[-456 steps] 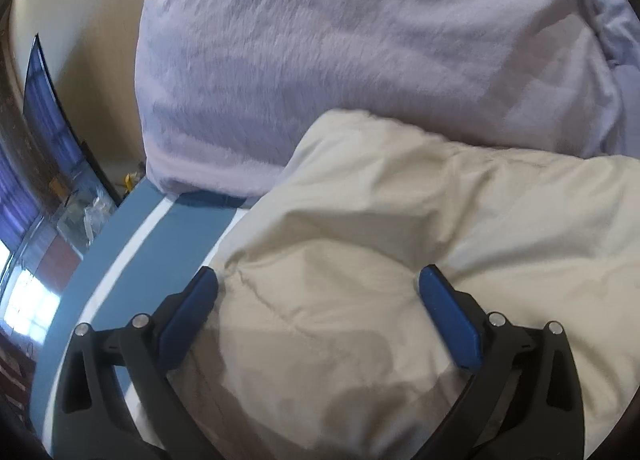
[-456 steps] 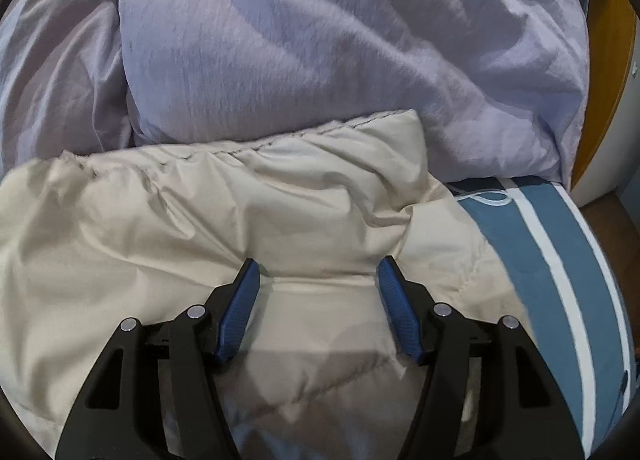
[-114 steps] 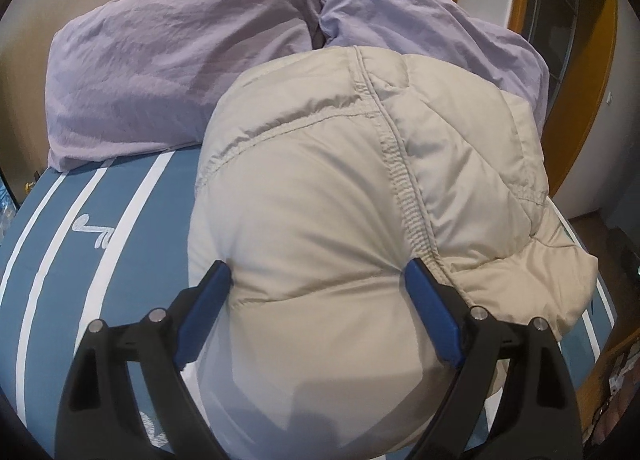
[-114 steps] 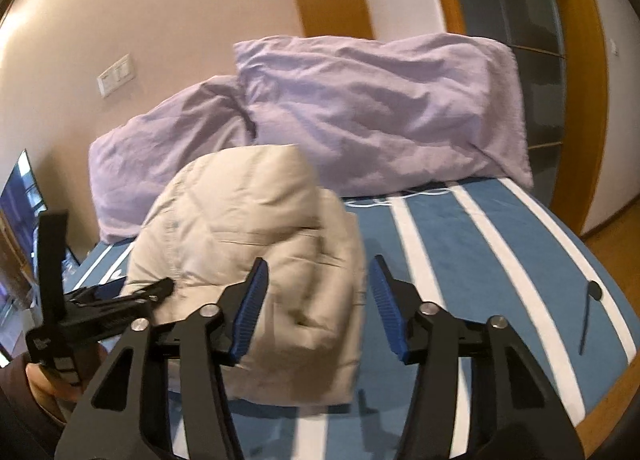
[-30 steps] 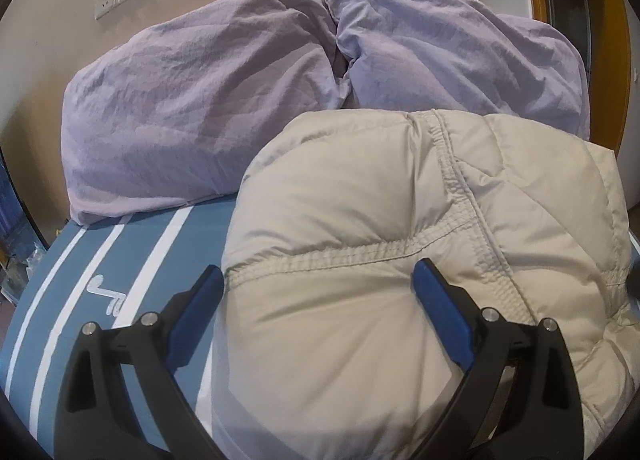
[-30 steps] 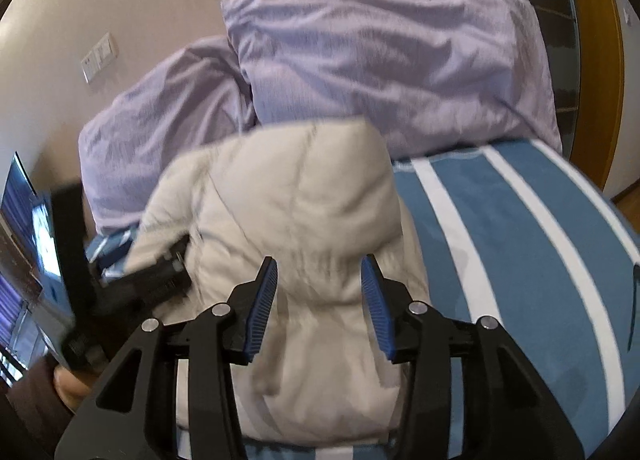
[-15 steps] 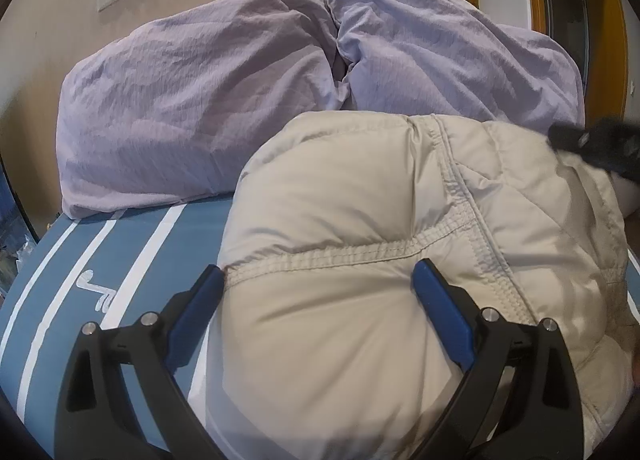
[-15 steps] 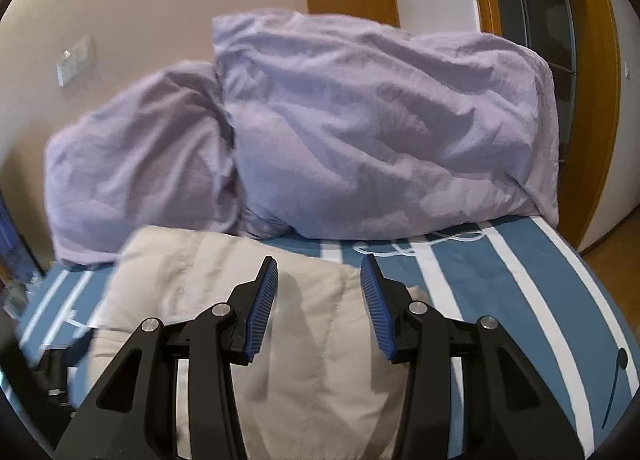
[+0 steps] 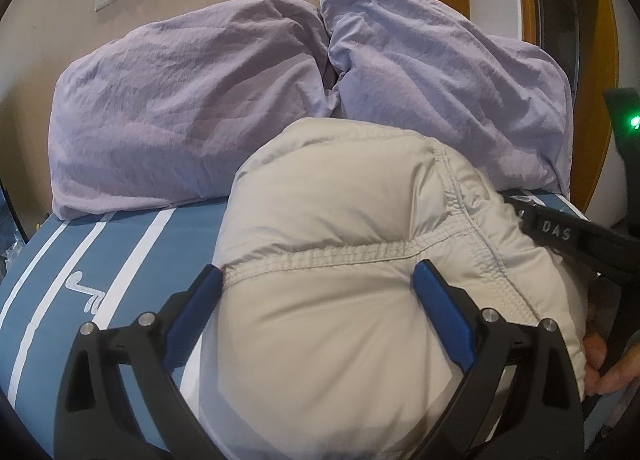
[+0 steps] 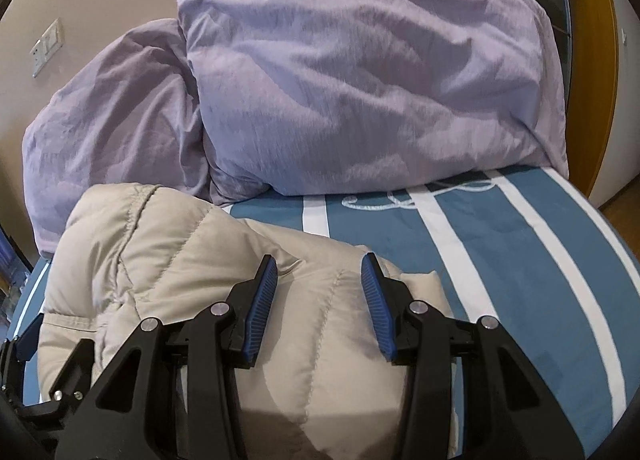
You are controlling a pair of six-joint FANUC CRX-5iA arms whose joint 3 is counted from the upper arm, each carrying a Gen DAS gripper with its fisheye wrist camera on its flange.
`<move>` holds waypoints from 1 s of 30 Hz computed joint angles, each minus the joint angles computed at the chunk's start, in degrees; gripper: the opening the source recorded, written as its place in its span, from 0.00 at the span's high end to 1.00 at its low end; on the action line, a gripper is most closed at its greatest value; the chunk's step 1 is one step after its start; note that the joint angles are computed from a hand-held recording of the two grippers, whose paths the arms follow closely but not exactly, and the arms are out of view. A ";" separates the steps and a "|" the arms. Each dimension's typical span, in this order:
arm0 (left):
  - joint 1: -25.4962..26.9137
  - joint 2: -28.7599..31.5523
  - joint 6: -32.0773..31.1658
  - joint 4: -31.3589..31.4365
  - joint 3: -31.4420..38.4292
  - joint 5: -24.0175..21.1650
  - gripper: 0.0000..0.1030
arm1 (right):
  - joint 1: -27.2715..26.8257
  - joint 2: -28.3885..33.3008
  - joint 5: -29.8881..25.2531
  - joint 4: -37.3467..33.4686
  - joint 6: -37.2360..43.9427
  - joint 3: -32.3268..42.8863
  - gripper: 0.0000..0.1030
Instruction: Fold large clothes
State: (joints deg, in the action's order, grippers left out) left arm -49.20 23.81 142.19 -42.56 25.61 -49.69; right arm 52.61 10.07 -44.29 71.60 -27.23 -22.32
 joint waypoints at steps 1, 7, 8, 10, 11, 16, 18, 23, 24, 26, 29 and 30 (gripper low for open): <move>-0.19 0.02 0.30 -0.48 -0.01 0.03 0.07 | -0.11 0.07 0.18 0.05 -0.22 -0.05 0.55; -0.89 0.10 1.44 -2.15 0.01 -0.13 0.07 | -0.28 0.62 0.51 -0.53 -0.47 0.05 0.55; -0.90 0.13 1.44 -2.17 0.05 -0.12 0.07 | -0.28 0.73 0.57 -1.12 0.04 0.29 0.55; -0.90 0.12 1.45 -2.14 0.05 -0.20 0.07 | -0.23 0.95 0.55 -2.11 0.89 0.74 0.55; -0.90 0.12 1.45 -2.14 0.05 -0.20 0.07 | -0.22 1.03 0.59 -2.47 1.19 0.85 0.55; -0.95 0.26 1.11 -1.92 0.32 -0.65 0.06 | -0.27 1.72 0.91 -5.00 3.18 1.90 0.54; -0.68 0.26 0.29 -0.85 0.58 -0.88 0.06 | -0.49 1.77 1.71 -5.91 3.71 1.99 0.54; 1.50 -0.27 -4.51 5.71 1.46 -1.19 0.05 | -0.79 2.07 2.60 -8.52 5.17 2.57 0.54; 1.46 -0.35 -4.49 5.52 1.83 -1.66 0.05 | -0.76 2.18 2.52 -8.83 5.36 2.70 0.54; 0.74 -0.42 -3.56 2.85 3.44 -3.20 0.05 | -0.69 2.33 2.32 -9.26 5.62 2.90 0.54; -0.38 0.62 -3.02 -0.99 6.85 -6.19 0.05 | -0.68 2.33 2.30 -9.25 5.59 2.86 0.54; -0.61 1.58 -3.33 -2.01 8.75 -7.70 0.05 | -0.70 2.29 2.37 -9.18 5.50 2.79 0.54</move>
